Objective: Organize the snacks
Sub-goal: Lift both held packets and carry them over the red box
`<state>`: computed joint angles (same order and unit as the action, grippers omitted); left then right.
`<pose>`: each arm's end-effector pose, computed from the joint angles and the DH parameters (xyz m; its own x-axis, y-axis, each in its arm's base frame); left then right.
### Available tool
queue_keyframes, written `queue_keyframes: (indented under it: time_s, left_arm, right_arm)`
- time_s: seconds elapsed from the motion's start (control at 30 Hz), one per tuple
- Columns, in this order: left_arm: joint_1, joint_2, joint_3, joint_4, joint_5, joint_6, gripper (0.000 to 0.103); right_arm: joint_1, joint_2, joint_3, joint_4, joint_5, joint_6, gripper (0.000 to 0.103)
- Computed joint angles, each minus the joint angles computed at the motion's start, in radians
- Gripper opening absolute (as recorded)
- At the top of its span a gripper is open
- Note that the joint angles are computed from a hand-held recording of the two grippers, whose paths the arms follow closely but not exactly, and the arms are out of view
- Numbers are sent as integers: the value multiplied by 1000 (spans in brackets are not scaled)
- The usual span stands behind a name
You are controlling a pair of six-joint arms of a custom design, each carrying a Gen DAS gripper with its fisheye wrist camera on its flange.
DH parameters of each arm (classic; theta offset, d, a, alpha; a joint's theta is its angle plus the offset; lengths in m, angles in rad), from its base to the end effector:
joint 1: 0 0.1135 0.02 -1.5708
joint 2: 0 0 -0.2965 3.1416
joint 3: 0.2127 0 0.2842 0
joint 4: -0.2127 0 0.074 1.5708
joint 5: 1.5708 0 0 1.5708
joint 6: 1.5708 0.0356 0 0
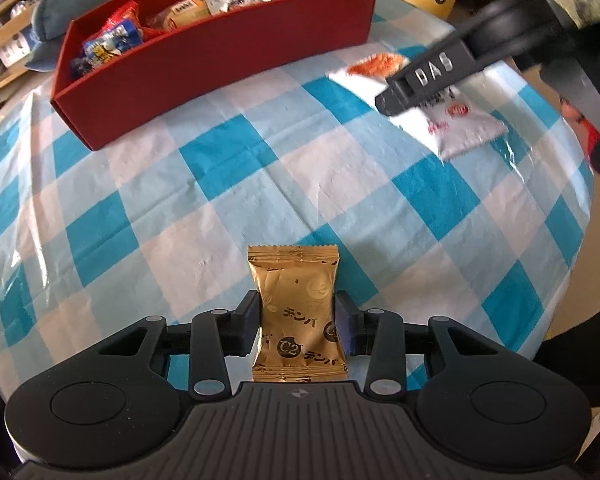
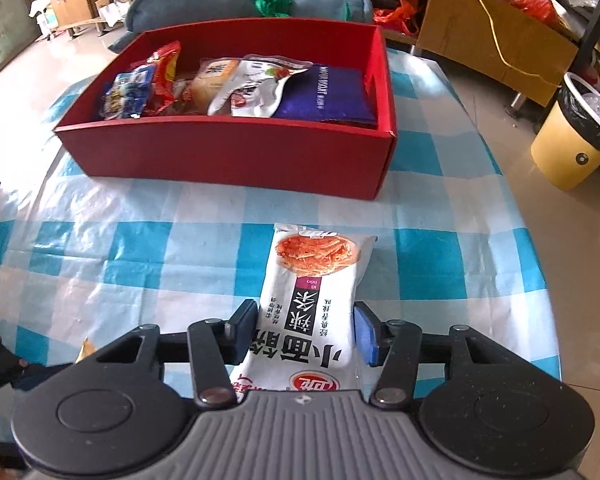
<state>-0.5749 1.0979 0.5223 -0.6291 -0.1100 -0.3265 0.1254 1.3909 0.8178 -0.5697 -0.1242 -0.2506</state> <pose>0.1614 -0.0999 0.1744 -0.9050 0.2065 -0.3719 0.2294 0.9732 -0.0177 0.2755 0.0392 0.2055 -0.8310 -0.3528 -0.4300 -0.3935 0.9193 0.0063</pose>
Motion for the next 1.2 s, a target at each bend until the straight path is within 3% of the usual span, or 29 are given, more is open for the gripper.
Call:
queue_keyframes:
  time_s: [0.4,0.5,0.57,0.67,0.8,0.87,0.93,1.2]
  left_arm:
    - [41,-1,7,-7,19,27,48]
    - [61,21,2,-3,36,38,48]
    - [72,37,-1,6,50,43,49]
    - [53,42,-4,12,33,52,54]
    - [46,40,-4,9,28,49,55]
    - [39,38,-3,4,19,45,54]
    - [27,37,1,-3,15,28,48]
    - [45,-18,3,-12,1,29,47]
  right_arm:
    - [36,24,-27,-13,25,-15,44]
    - [46,55,-17,-3,36,-9,50]
    - [53,80,-3,0,45,0,68]
    - [59,103,11,4,60,3,73]
    - [59,89,-10,29,54,-9,69]
    - [53,75,-15,16,22,-4,50]
    - [52,58,-19,2,13,-7,47]
    - [66,-4,-27,-13,-11,7,42]
